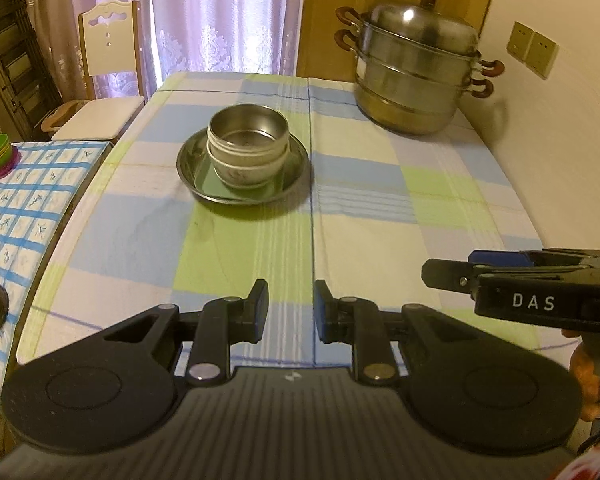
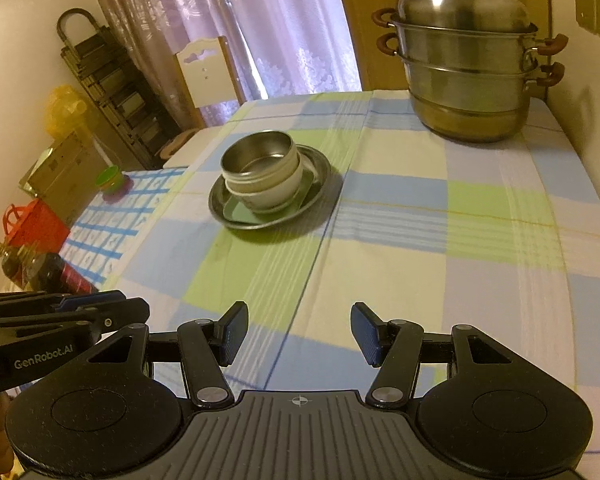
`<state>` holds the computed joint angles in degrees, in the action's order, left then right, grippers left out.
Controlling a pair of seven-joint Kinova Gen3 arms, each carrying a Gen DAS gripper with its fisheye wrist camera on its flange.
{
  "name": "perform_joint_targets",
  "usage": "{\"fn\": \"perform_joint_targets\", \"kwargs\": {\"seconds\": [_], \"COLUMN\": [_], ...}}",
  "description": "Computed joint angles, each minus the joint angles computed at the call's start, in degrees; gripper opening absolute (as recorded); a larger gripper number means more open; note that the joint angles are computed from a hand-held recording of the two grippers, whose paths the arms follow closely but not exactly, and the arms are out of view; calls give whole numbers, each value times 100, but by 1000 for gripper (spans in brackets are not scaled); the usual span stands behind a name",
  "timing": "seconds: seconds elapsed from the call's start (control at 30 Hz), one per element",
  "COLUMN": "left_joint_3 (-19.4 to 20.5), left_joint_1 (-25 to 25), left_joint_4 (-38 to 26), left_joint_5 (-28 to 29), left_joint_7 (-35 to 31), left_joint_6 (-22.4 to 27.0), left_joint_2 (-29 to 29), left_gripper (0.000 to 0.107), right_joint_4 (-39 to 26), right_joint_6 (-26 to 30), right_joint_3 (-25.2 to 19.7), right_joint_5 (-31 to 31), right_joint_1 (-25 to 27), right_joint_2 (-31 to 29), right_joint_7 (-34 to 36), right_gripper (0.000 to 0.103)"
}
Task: Organize plates and bowls
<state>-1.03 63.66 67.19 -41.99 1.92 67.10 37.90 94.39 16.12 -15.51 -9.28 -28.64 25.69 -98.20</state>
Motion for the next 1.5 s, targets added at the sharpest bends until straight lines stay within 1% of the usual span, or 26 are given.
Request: {"fn": "perform_joint_targets", "kwargs": {"seconds": [0.2,0.3,0.4,0.5,0.73,0.9,1.07,1.3,1.5], "left_joint_3": [25,57,64,69,124,177,194,207,219], "left_joint_1": [278,349,421,468,440,392,368,346,343], "left_joint_4": [-164,-199,-177,-86,209,341,456,583,600], "left_joint_5": [23,84,121,117,59,24,-9,-58,-79], "left_joint_7": [231,280,358,432,458,403,399,425,419], "left_joint_6": [209,238,233,188,-25,-160,-275,-415,-425], "left_joint_2": [127,163,163,129,-36,-110,-172,-229,-242], "left_gripper": [21,21,21,21,21,21,21,21,21], "right_joint_4": [606,825,941,999,976,954,949,971,988], "right_joint_6": [-311,-399,-399,-400,-299,-256,-244,-267,-272], "right_joint_3": [-338,-276,-388,-395,69,282,311,528,553], "right_joint_5": [-132,-124,-189,-204,3,186,334,601,734], "right_joint_1": [251,170,253,212,-340,-573,-624,-873,-920], "right_joint_2": [-337,-471,-523,-556,-563,-565,-567,-590,-608], "right_joint_7": [272,255,310,329,-91,-440,-620,-984,-1154], "right_gripper": [57,57,57,57,57,57,57,57,57]}}
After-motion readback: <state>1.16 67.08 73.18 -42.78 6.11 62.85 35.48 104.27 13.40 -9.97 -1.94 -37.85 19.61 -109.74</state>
